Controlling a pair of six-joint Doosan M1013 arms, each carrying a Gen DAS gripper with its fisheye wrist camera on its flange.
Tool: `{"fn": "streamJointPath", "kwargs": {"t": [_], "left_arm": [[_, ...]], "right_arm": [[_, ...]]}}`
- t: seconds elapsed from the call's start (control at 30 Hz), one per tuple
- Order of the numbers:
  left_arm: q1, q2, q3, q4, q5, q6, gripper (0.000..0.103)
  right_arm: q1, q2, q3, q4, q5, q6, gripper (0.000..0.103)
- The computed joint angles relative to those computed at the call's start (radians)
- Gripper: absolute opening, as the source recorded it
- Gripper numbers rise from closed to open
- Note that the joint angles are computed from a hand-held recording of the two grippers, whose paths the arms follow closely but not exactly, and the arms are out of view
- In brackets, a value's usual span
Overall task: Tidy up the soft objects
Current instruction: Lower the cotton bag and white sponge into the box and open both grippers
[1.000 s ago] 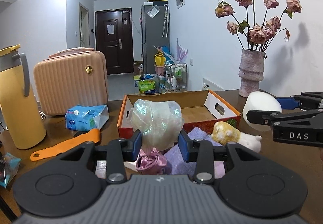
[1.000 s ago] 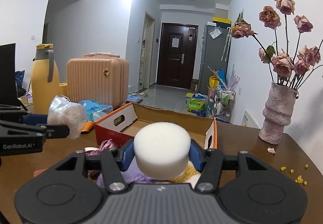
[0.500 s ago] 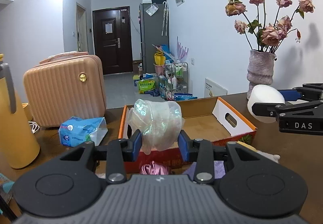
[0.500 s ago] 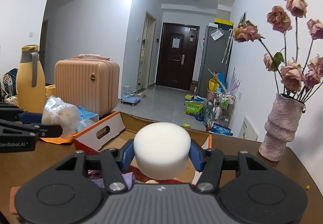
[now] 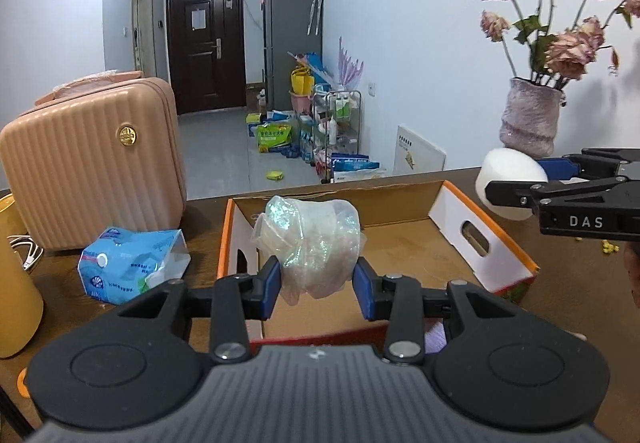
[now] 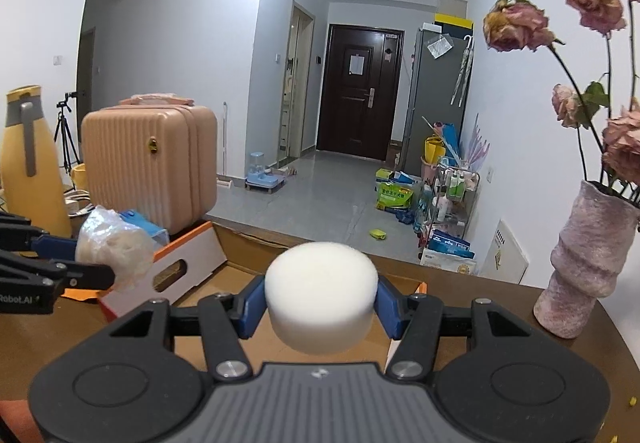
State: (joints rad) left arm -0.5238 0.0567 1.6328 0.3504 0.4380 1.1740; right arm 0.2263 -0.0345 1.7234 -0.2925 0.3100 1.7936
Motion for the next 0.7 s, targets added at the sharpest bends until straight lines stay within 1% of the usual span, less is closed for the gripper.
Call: {"fn": "streamJointPath", "kwargs": {"t": [0.2, 0.27, 0.33, 0.37, 0.5, 0.57, 0.7], "left_arm": [[0.030, 0.059, -0.078, -0.103, 0.032, 0.119, 0.039], [0.041, 0.081, -0.108, -0.131, 0.052, 0.155, 0.039], [0.050, 0.100, -0.137, -0.167, 0.077, 0.193, 0.039], [0.052, 0.108, -0.148, -0.178, 0.086, 0.206, 0.039], [0.065, 0.150, -0.202, -0.235, 0.133, 0.272, 0.039], [0.073, 0.172, -0.230, -0.257, 0.159, 0.295, 0.039], [0.097, 0.227, -0.303, -0.327, 0.236, 0.333, 0.039]], "right_arm": [[-0.032, 0.053, -0.059, 0.138, 0.031, -0.140, 0.056], [-0.043, 0.070, -0.077, 0.170, 0.044, -0.166, 0.056], [-0.059, 0.087, -0.097, 0.248, 0.065, -0.223, 0.056], [-0.063, 0.093, -0.105, 0.266, 0.074, -0.235, 0.056], [-0.076, 0.124, -0.139, 0.302, 0.109, -0.269, 0.056], [-0.079, 0.142, -0.158, 0.297, 0.130, -0.274, 0.056], [-0.085, 0.179, -0.202, 0.291, 0.174, -0.278, 0.056]]}}
